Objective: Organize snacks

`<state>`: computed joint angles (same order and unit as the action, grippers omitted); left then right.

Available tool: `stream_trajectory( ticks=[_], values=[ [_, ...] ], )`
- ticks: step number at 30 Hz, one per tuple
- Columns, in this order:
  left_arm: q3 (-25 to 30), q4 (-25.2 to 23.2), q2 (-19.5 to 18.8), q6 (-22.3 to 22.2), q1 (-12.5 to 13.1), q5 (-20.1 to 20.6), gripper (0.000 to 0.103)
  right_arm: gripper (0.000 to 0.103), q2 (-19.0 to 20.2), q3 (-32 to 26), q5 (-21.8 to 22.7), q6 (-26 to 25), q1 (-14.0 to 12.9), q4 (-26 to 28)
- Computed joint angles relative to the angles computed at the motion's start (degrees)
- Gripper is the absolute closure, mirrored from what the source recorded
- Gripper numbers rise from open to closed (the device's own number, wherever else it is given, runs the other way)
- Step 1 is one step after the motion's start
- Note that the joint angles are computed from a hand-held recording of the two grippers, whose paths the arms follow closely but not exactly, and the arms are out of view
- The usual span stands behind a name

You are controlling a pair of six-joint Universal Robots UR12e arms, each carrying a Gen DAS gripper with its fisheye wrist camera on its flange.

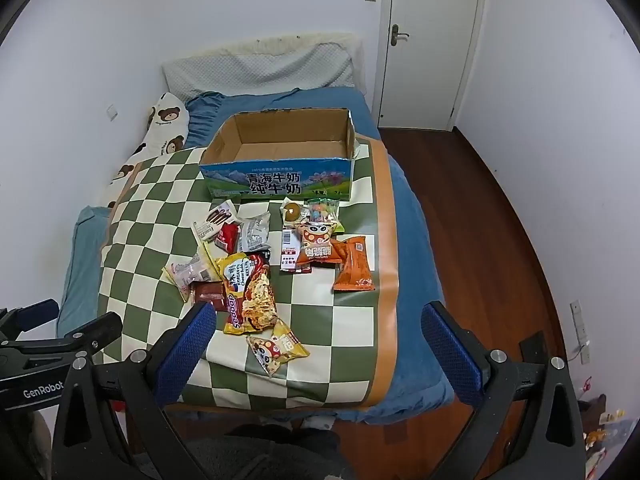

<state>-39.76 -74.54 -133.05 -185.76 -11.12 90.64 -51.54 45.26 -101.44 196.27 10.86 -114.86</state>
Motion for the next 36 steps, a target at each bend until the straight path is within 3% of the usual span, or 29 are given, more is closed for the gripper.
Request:
stream_trajectory(
  ticks=[36],
  values=[
    [1.5,-0.4,-0.2,0.2,0.2,0.6,0.0,0.0,-0.9,1.1,0.6,1.4,0.3,-0.4]
  ],
)
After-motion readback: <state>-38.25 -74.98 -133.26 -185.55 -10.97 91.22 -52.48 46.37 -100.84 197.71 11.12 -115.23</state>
